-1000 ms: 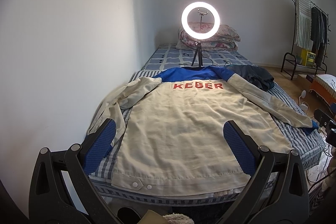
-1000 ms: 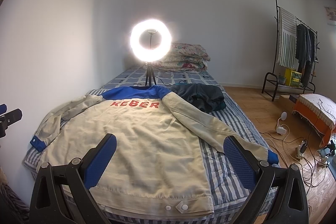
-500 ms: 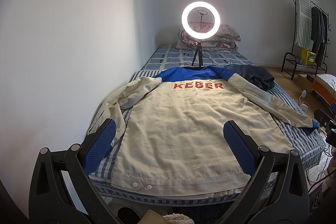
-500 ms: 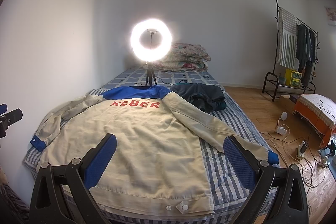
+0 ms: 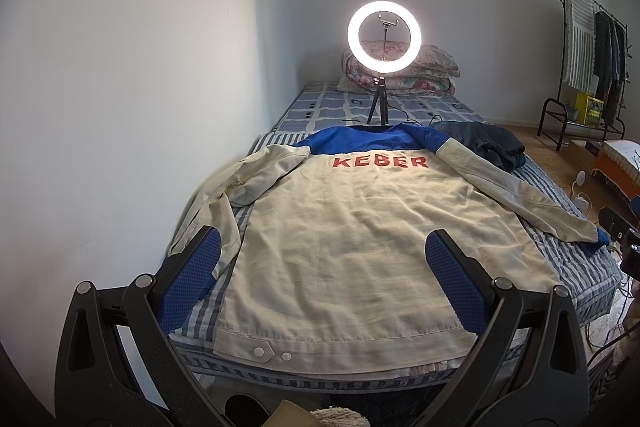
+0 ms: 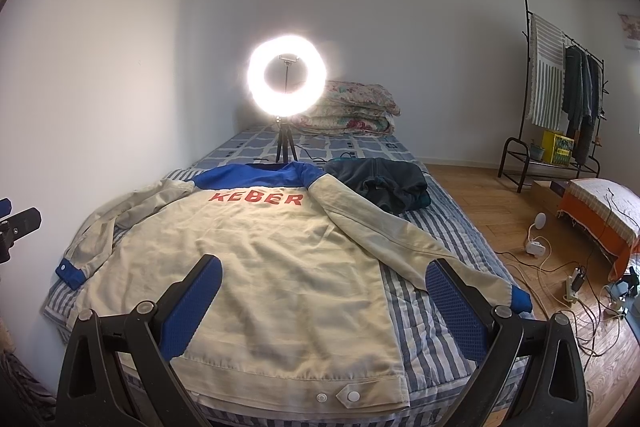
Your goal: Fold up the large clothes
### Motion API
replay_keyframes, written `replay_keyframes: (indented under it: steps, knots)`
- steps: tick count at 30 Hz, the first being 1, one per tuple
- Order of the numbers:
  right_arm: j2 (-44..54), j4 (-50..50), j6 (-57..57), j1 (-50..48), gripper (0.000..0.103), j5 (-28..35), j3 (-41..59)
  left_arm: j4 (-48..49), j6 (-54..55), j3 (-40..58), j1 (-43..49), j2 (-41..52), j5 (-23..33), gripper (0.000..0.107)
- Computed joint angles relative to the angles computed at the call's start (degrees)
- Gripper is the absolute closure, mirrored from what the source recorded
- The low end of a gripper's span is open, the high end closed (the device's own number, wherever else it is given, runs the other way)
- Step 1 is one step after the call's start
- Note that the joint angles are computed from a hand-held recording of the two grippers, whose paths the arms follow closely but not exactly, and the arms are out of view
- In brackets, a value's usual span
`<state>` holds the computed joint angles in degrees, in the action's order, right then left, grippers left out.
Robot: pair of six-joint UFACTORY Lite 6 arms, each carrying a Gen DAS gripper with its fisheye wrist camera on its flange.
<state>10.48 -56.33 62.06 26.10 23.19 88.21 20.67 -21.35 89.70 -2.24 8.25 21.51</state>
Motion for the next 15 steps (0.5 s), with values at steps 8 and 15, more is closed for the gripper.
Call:
replay_keyframes:
  steps: [8, 15]
  knots:
    - [2.23, 2.49, -2.76, -0.07, 0.000, -1.15, 2.28, 0.47, -0.68, 1.13, -0.78, 0.30, 1.04, 0.004]
    - [5.92, 5.89, -7.48, 1.14, 0.000, -1.15, 7.49, -3.92, 4.60, -0.48, 2.60, 0.10, -0.95, 0.004]
